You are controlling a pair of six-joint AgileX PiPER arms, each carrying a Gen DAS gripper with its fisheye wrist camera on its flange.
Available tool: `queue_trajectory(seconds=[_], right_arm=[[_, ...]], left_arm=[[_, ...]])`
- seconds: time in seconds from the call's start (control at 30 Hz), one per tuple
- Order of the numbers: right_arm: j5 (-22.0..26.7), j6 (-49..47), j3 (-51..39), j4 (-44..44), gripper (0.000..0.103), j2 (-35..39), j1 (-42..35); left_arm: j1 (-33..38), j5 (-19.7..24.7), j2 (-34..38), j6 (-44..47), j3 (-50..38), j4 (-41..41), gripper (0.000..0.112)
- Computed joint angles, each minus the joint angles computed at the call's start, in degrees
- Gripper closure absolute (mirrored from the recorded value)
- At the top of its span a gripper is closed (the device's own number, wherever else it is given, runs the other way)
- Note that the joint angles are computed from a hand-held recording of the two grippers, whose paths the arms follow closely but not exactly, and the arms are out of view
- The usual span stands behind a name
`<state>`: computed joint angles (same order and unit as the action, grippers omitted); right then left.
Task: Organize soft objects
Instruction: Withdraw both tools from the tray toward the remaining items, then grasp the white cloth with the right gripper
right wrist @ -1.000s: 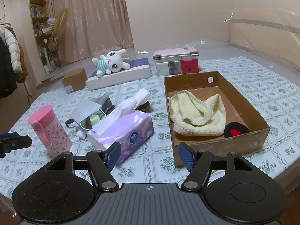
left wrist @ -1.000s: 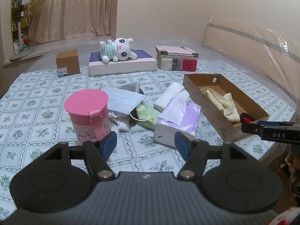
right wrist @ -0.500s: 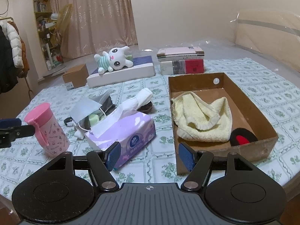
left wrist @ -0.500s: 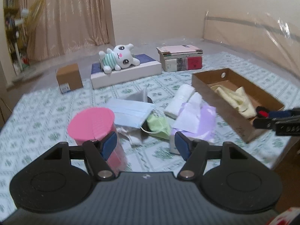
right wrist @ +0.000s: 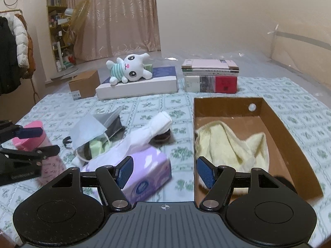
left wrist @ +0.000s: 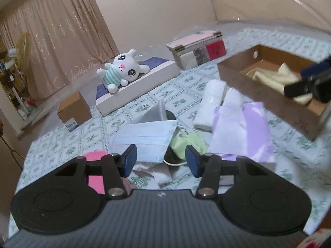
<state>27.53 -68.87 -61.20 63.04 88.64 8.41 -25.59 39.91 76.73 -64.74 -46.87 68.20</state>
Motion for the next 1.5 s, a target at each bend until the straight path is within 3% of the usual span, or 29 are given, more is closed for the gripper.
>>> queue_trajectory(seconds=[0.47,0.73,0.97,1.13,1.5], right_arm=[[4.3,9.29,-21.16,-8.52,0.035,18.17,1.76],[7.57,15.71,-29.08,-11.66,0.035,23.86,2.54],[8.63,18.79,-32.05,-12.99,0.035,26.29,3.41],[7.94,19.51,-33.27,-13.67,0.035,27.23,4.03],[8.6,24.92,-41.57,-17.29,0.035,32.23,4.94]], left_arm=[[5.92,-3.3,14.58,1.29,-5.92,5.63,0.079],[7.4,-2.58,18.39,0.33,-7.57,7.48,0.097],[7.16,-2.07,17.55,-3.18,-7.09,8.95,0.112],[6.36,-2.01,14.68,-8.75,-5.68,11.82,0.112],[9.49,-7.2,6.95,-12.09,-6.69,10.87,0.112]])
